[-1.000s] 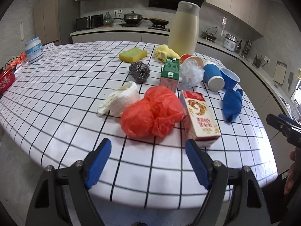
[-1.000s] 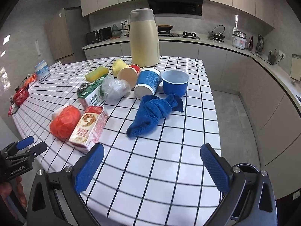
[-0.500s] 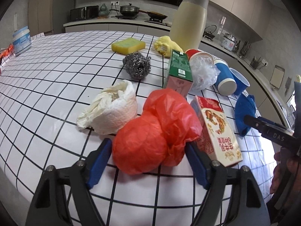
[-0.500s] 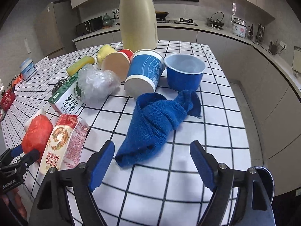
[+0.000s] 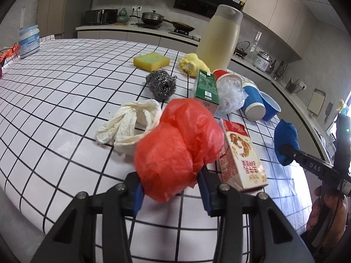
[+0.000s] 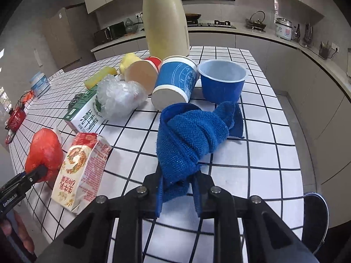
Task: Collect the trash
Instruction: 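Carry the red bag and blue cloth to the bin and release both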
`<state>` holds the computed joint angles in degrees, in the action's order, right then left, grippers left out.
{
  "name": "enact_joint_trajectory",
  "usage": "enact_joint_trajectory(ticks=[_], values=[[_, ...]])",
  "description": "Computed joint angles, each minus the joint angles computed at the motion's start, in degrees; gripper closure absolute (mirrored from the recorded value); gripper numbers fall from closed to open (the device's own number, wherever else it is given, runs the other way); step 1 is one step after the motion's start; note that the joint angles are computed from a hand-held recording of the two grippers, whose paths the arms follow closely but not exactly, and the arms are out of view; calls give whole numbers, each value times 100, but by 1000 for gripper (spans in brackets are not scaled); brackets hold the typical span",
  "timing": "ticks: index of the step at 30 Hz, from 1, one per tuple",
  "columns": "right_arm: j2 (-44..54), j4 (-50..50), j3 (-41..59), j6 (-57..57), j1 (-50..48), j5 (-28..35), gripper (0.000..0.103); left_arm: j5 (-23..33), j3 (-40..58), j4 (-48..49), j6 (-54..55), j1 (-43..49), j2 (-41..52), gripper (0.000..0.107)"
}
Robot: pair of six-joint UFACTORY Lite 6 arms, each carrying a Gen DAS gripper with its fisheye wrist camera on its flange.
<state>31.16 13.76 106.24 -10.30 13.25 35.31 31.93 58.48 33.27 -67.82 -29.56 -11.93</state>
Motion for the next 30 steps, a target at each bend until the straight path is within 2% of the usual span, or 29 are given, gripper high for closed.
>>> enact_joint_trajectory(ticks=[4,8,15,24,30], values=[[-467,228,-566,-312,-81,-170,79,445,47,414,-377,-416,-172,64],[-1175,514,-1286,-665,-220,-319,79,1042,533,842,-700,-941,26,67],[-2317,881,-2086,-1475,-818,-165,79,1525,1467,1251,-1212,-1720,618,67],[-3112,2048,-2742,-3353,-2563,594,79,1850,3153,1383,-1414,-2626,2027,68],[-2985,2748,-2577,-4645,-4157,1337,79,1998,5039,1075,-878,-3036,3561,68]])
